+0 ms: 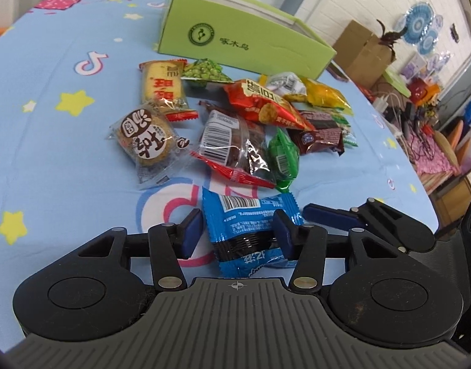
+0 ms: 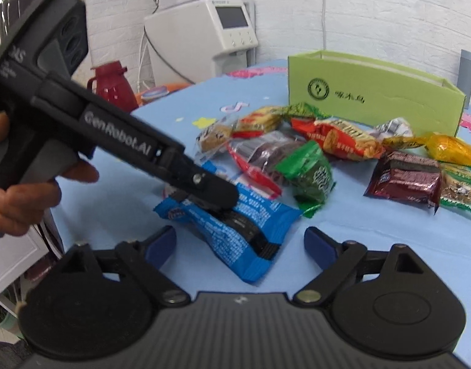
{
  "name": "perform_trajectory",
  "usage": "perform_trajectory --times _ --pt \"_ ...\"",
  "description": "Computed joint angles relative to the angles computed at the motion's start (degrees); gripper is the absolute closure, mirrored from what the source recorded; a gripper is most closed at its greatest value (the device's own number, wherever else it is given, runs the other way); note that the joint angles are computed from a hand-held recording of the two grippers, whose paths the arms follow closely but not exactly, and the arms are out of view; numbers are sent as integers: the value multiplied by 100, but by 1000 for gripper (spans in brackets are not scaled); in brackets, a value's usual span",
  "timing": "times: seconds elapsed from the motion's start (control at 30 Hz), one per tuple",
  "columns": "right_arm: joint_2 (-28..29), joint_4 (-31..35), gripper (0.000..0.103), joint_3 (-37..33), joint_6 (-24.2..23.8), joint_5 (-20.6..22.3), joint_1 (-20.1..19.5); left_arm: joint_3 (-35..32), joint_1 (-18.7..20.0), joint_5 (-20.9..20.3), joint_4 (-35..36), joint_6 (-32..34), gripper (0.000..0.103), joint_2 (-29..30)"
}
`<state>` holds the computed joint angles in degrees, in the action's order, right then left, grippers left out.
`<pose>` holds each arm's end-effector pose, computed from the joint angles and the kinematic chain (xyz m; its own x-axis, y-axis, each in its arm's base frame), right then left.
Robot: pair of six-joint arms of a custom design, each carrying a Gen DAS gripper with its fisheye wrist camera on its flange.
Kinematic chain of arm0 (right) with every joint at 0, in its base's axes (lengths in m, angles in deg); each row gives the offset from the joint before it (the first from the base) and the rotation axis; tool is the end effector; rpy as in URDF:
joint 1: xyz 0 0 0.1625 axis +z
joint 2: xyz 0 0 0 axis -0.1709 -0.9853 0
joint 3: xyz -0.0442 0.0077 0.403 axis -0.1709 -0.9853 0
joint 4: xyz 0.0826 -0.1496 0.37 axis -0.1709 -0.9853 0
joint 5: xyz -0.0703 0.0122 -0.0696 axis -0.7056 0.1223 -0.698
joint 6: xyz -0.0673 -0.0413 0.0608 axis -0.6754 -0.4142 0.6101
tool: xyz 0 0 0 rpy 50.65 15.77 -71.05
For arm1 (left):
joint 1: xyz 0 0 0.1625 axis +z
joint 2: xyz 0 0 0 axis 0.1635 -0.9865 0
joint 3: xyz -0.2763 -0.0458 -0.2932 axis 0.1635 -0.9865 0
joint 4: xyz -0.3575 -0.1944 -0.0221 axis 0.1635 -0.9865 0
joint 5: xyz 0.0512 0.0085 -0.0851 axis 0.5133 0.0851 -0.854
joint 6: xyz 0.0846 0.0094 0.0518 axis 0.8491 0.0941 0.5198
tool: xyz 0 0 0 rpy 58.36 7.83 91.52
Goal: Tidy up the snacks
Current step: 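Lift the blue snack into the green box and open the left tool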
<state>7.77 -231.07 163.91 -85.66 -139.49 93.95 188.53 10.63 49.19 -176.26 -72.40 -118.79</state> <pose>0.1089 -0.3935 0.1360 -0.3104 -0.9243 0.2222 -0.9419 0.2675 -0.2029 -0.2234 -0.3068 0.0957 -0.9044 -0.2519 -0.3444 0.0853 0.6842 -0.7243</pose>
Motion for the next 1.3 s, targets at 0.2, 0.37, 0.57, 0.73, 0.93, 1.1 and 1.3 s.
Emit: perform_trajectory --times 0.2,0.37,0.57,0.73,0.93,1.1,1.3 --pt "52 -38 37 26 -35 -104 166 171 -69 -45 -745 275 98 3" --pt "-216 601 42 -263 358 -8 179 -8 63 -46 -1735 1183 103 183" --pt "-99 429 42 -733 745 264 276 -840 689 -137 -2690 2959 103 643" --pt "588 -17 42 -1735 838 396 690 -2003 1347 -94 -3311 4775 103 1052" --pt "1990 222 41 -3694 946 13 1201 -3726 2384 -394 -3074 6158 103 1600" --pt "2966 858 17 -4995 1067 -212 1287 -4611 3087 -417 -2618 6383 103 1994" --pt "2756 563 1 -4704 1109 365 1094 -4175 2956 207 -3212 6597 53 1817"
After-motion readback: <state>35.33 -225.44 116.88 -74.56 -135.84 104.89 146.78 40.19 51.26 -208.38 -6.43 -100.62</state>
